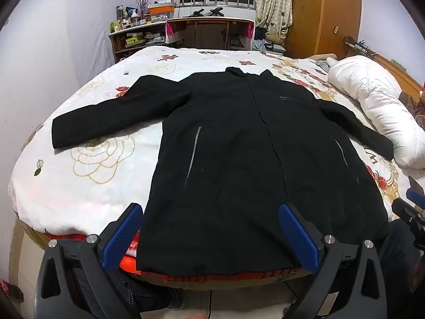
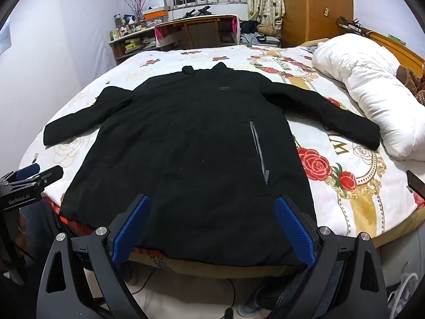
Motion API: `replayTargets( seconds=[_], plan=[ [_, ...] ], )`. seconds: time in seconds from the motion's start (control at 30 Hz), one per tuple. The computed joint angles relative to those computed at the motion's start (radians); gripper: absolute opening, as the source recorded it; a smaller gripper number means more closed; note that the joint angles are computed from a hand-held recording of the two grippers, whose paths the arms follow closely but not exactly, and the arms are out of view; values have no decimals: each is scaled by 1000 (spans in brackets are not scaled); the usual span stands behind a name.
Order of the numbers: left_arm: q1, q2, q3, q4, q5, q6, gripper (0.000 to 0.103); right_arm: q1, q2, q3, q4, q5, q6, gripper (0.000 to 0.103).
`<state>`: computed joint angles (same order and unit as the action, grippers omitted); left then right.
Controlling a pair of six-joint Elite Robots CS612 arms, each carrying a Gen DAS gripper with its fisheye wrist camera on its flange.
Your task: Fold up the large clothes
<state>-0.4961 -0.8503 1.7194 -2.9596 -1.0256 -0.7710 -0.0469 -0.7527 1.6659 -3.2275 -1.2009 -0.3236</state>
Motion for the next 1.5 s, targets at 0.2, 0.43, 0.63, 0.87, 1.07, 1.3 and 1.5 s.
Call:
replayTargets(
  seconds=[0.2, 0.43, 0.63, 0.87, 1.07, 1.3, 1.5],
  plan=[
    [4, 3, 3, -6, -7, 2, 103, -1, 0, 1, -3, -1, 6, 95],
    [0, 7, -2, -6, -1, 14, 103, 2, 0, 0, 1, -7, 1, 95],
    [-2, 4, -3, 1, 0, 9, 103, -1, 2, -3, 2, -4, -3, 95],
    [-2, 4, -4, 5, -2, 7, 103, 0, 3, -4, 1, -6, -3, 95],
    [-1, 5, -6, 9, -6, 6, 103, 1, 2, -2, 1, -7, -3, 95],
    [-2, 5, -6, 9, -5, 5, 103, 0, 2, -2, 0, -6, -4, 95],
    [-2, 5, -7, 10, -6, 4, 103, 0, 1, -3, 3, -4, -7, 95]
  ],
)
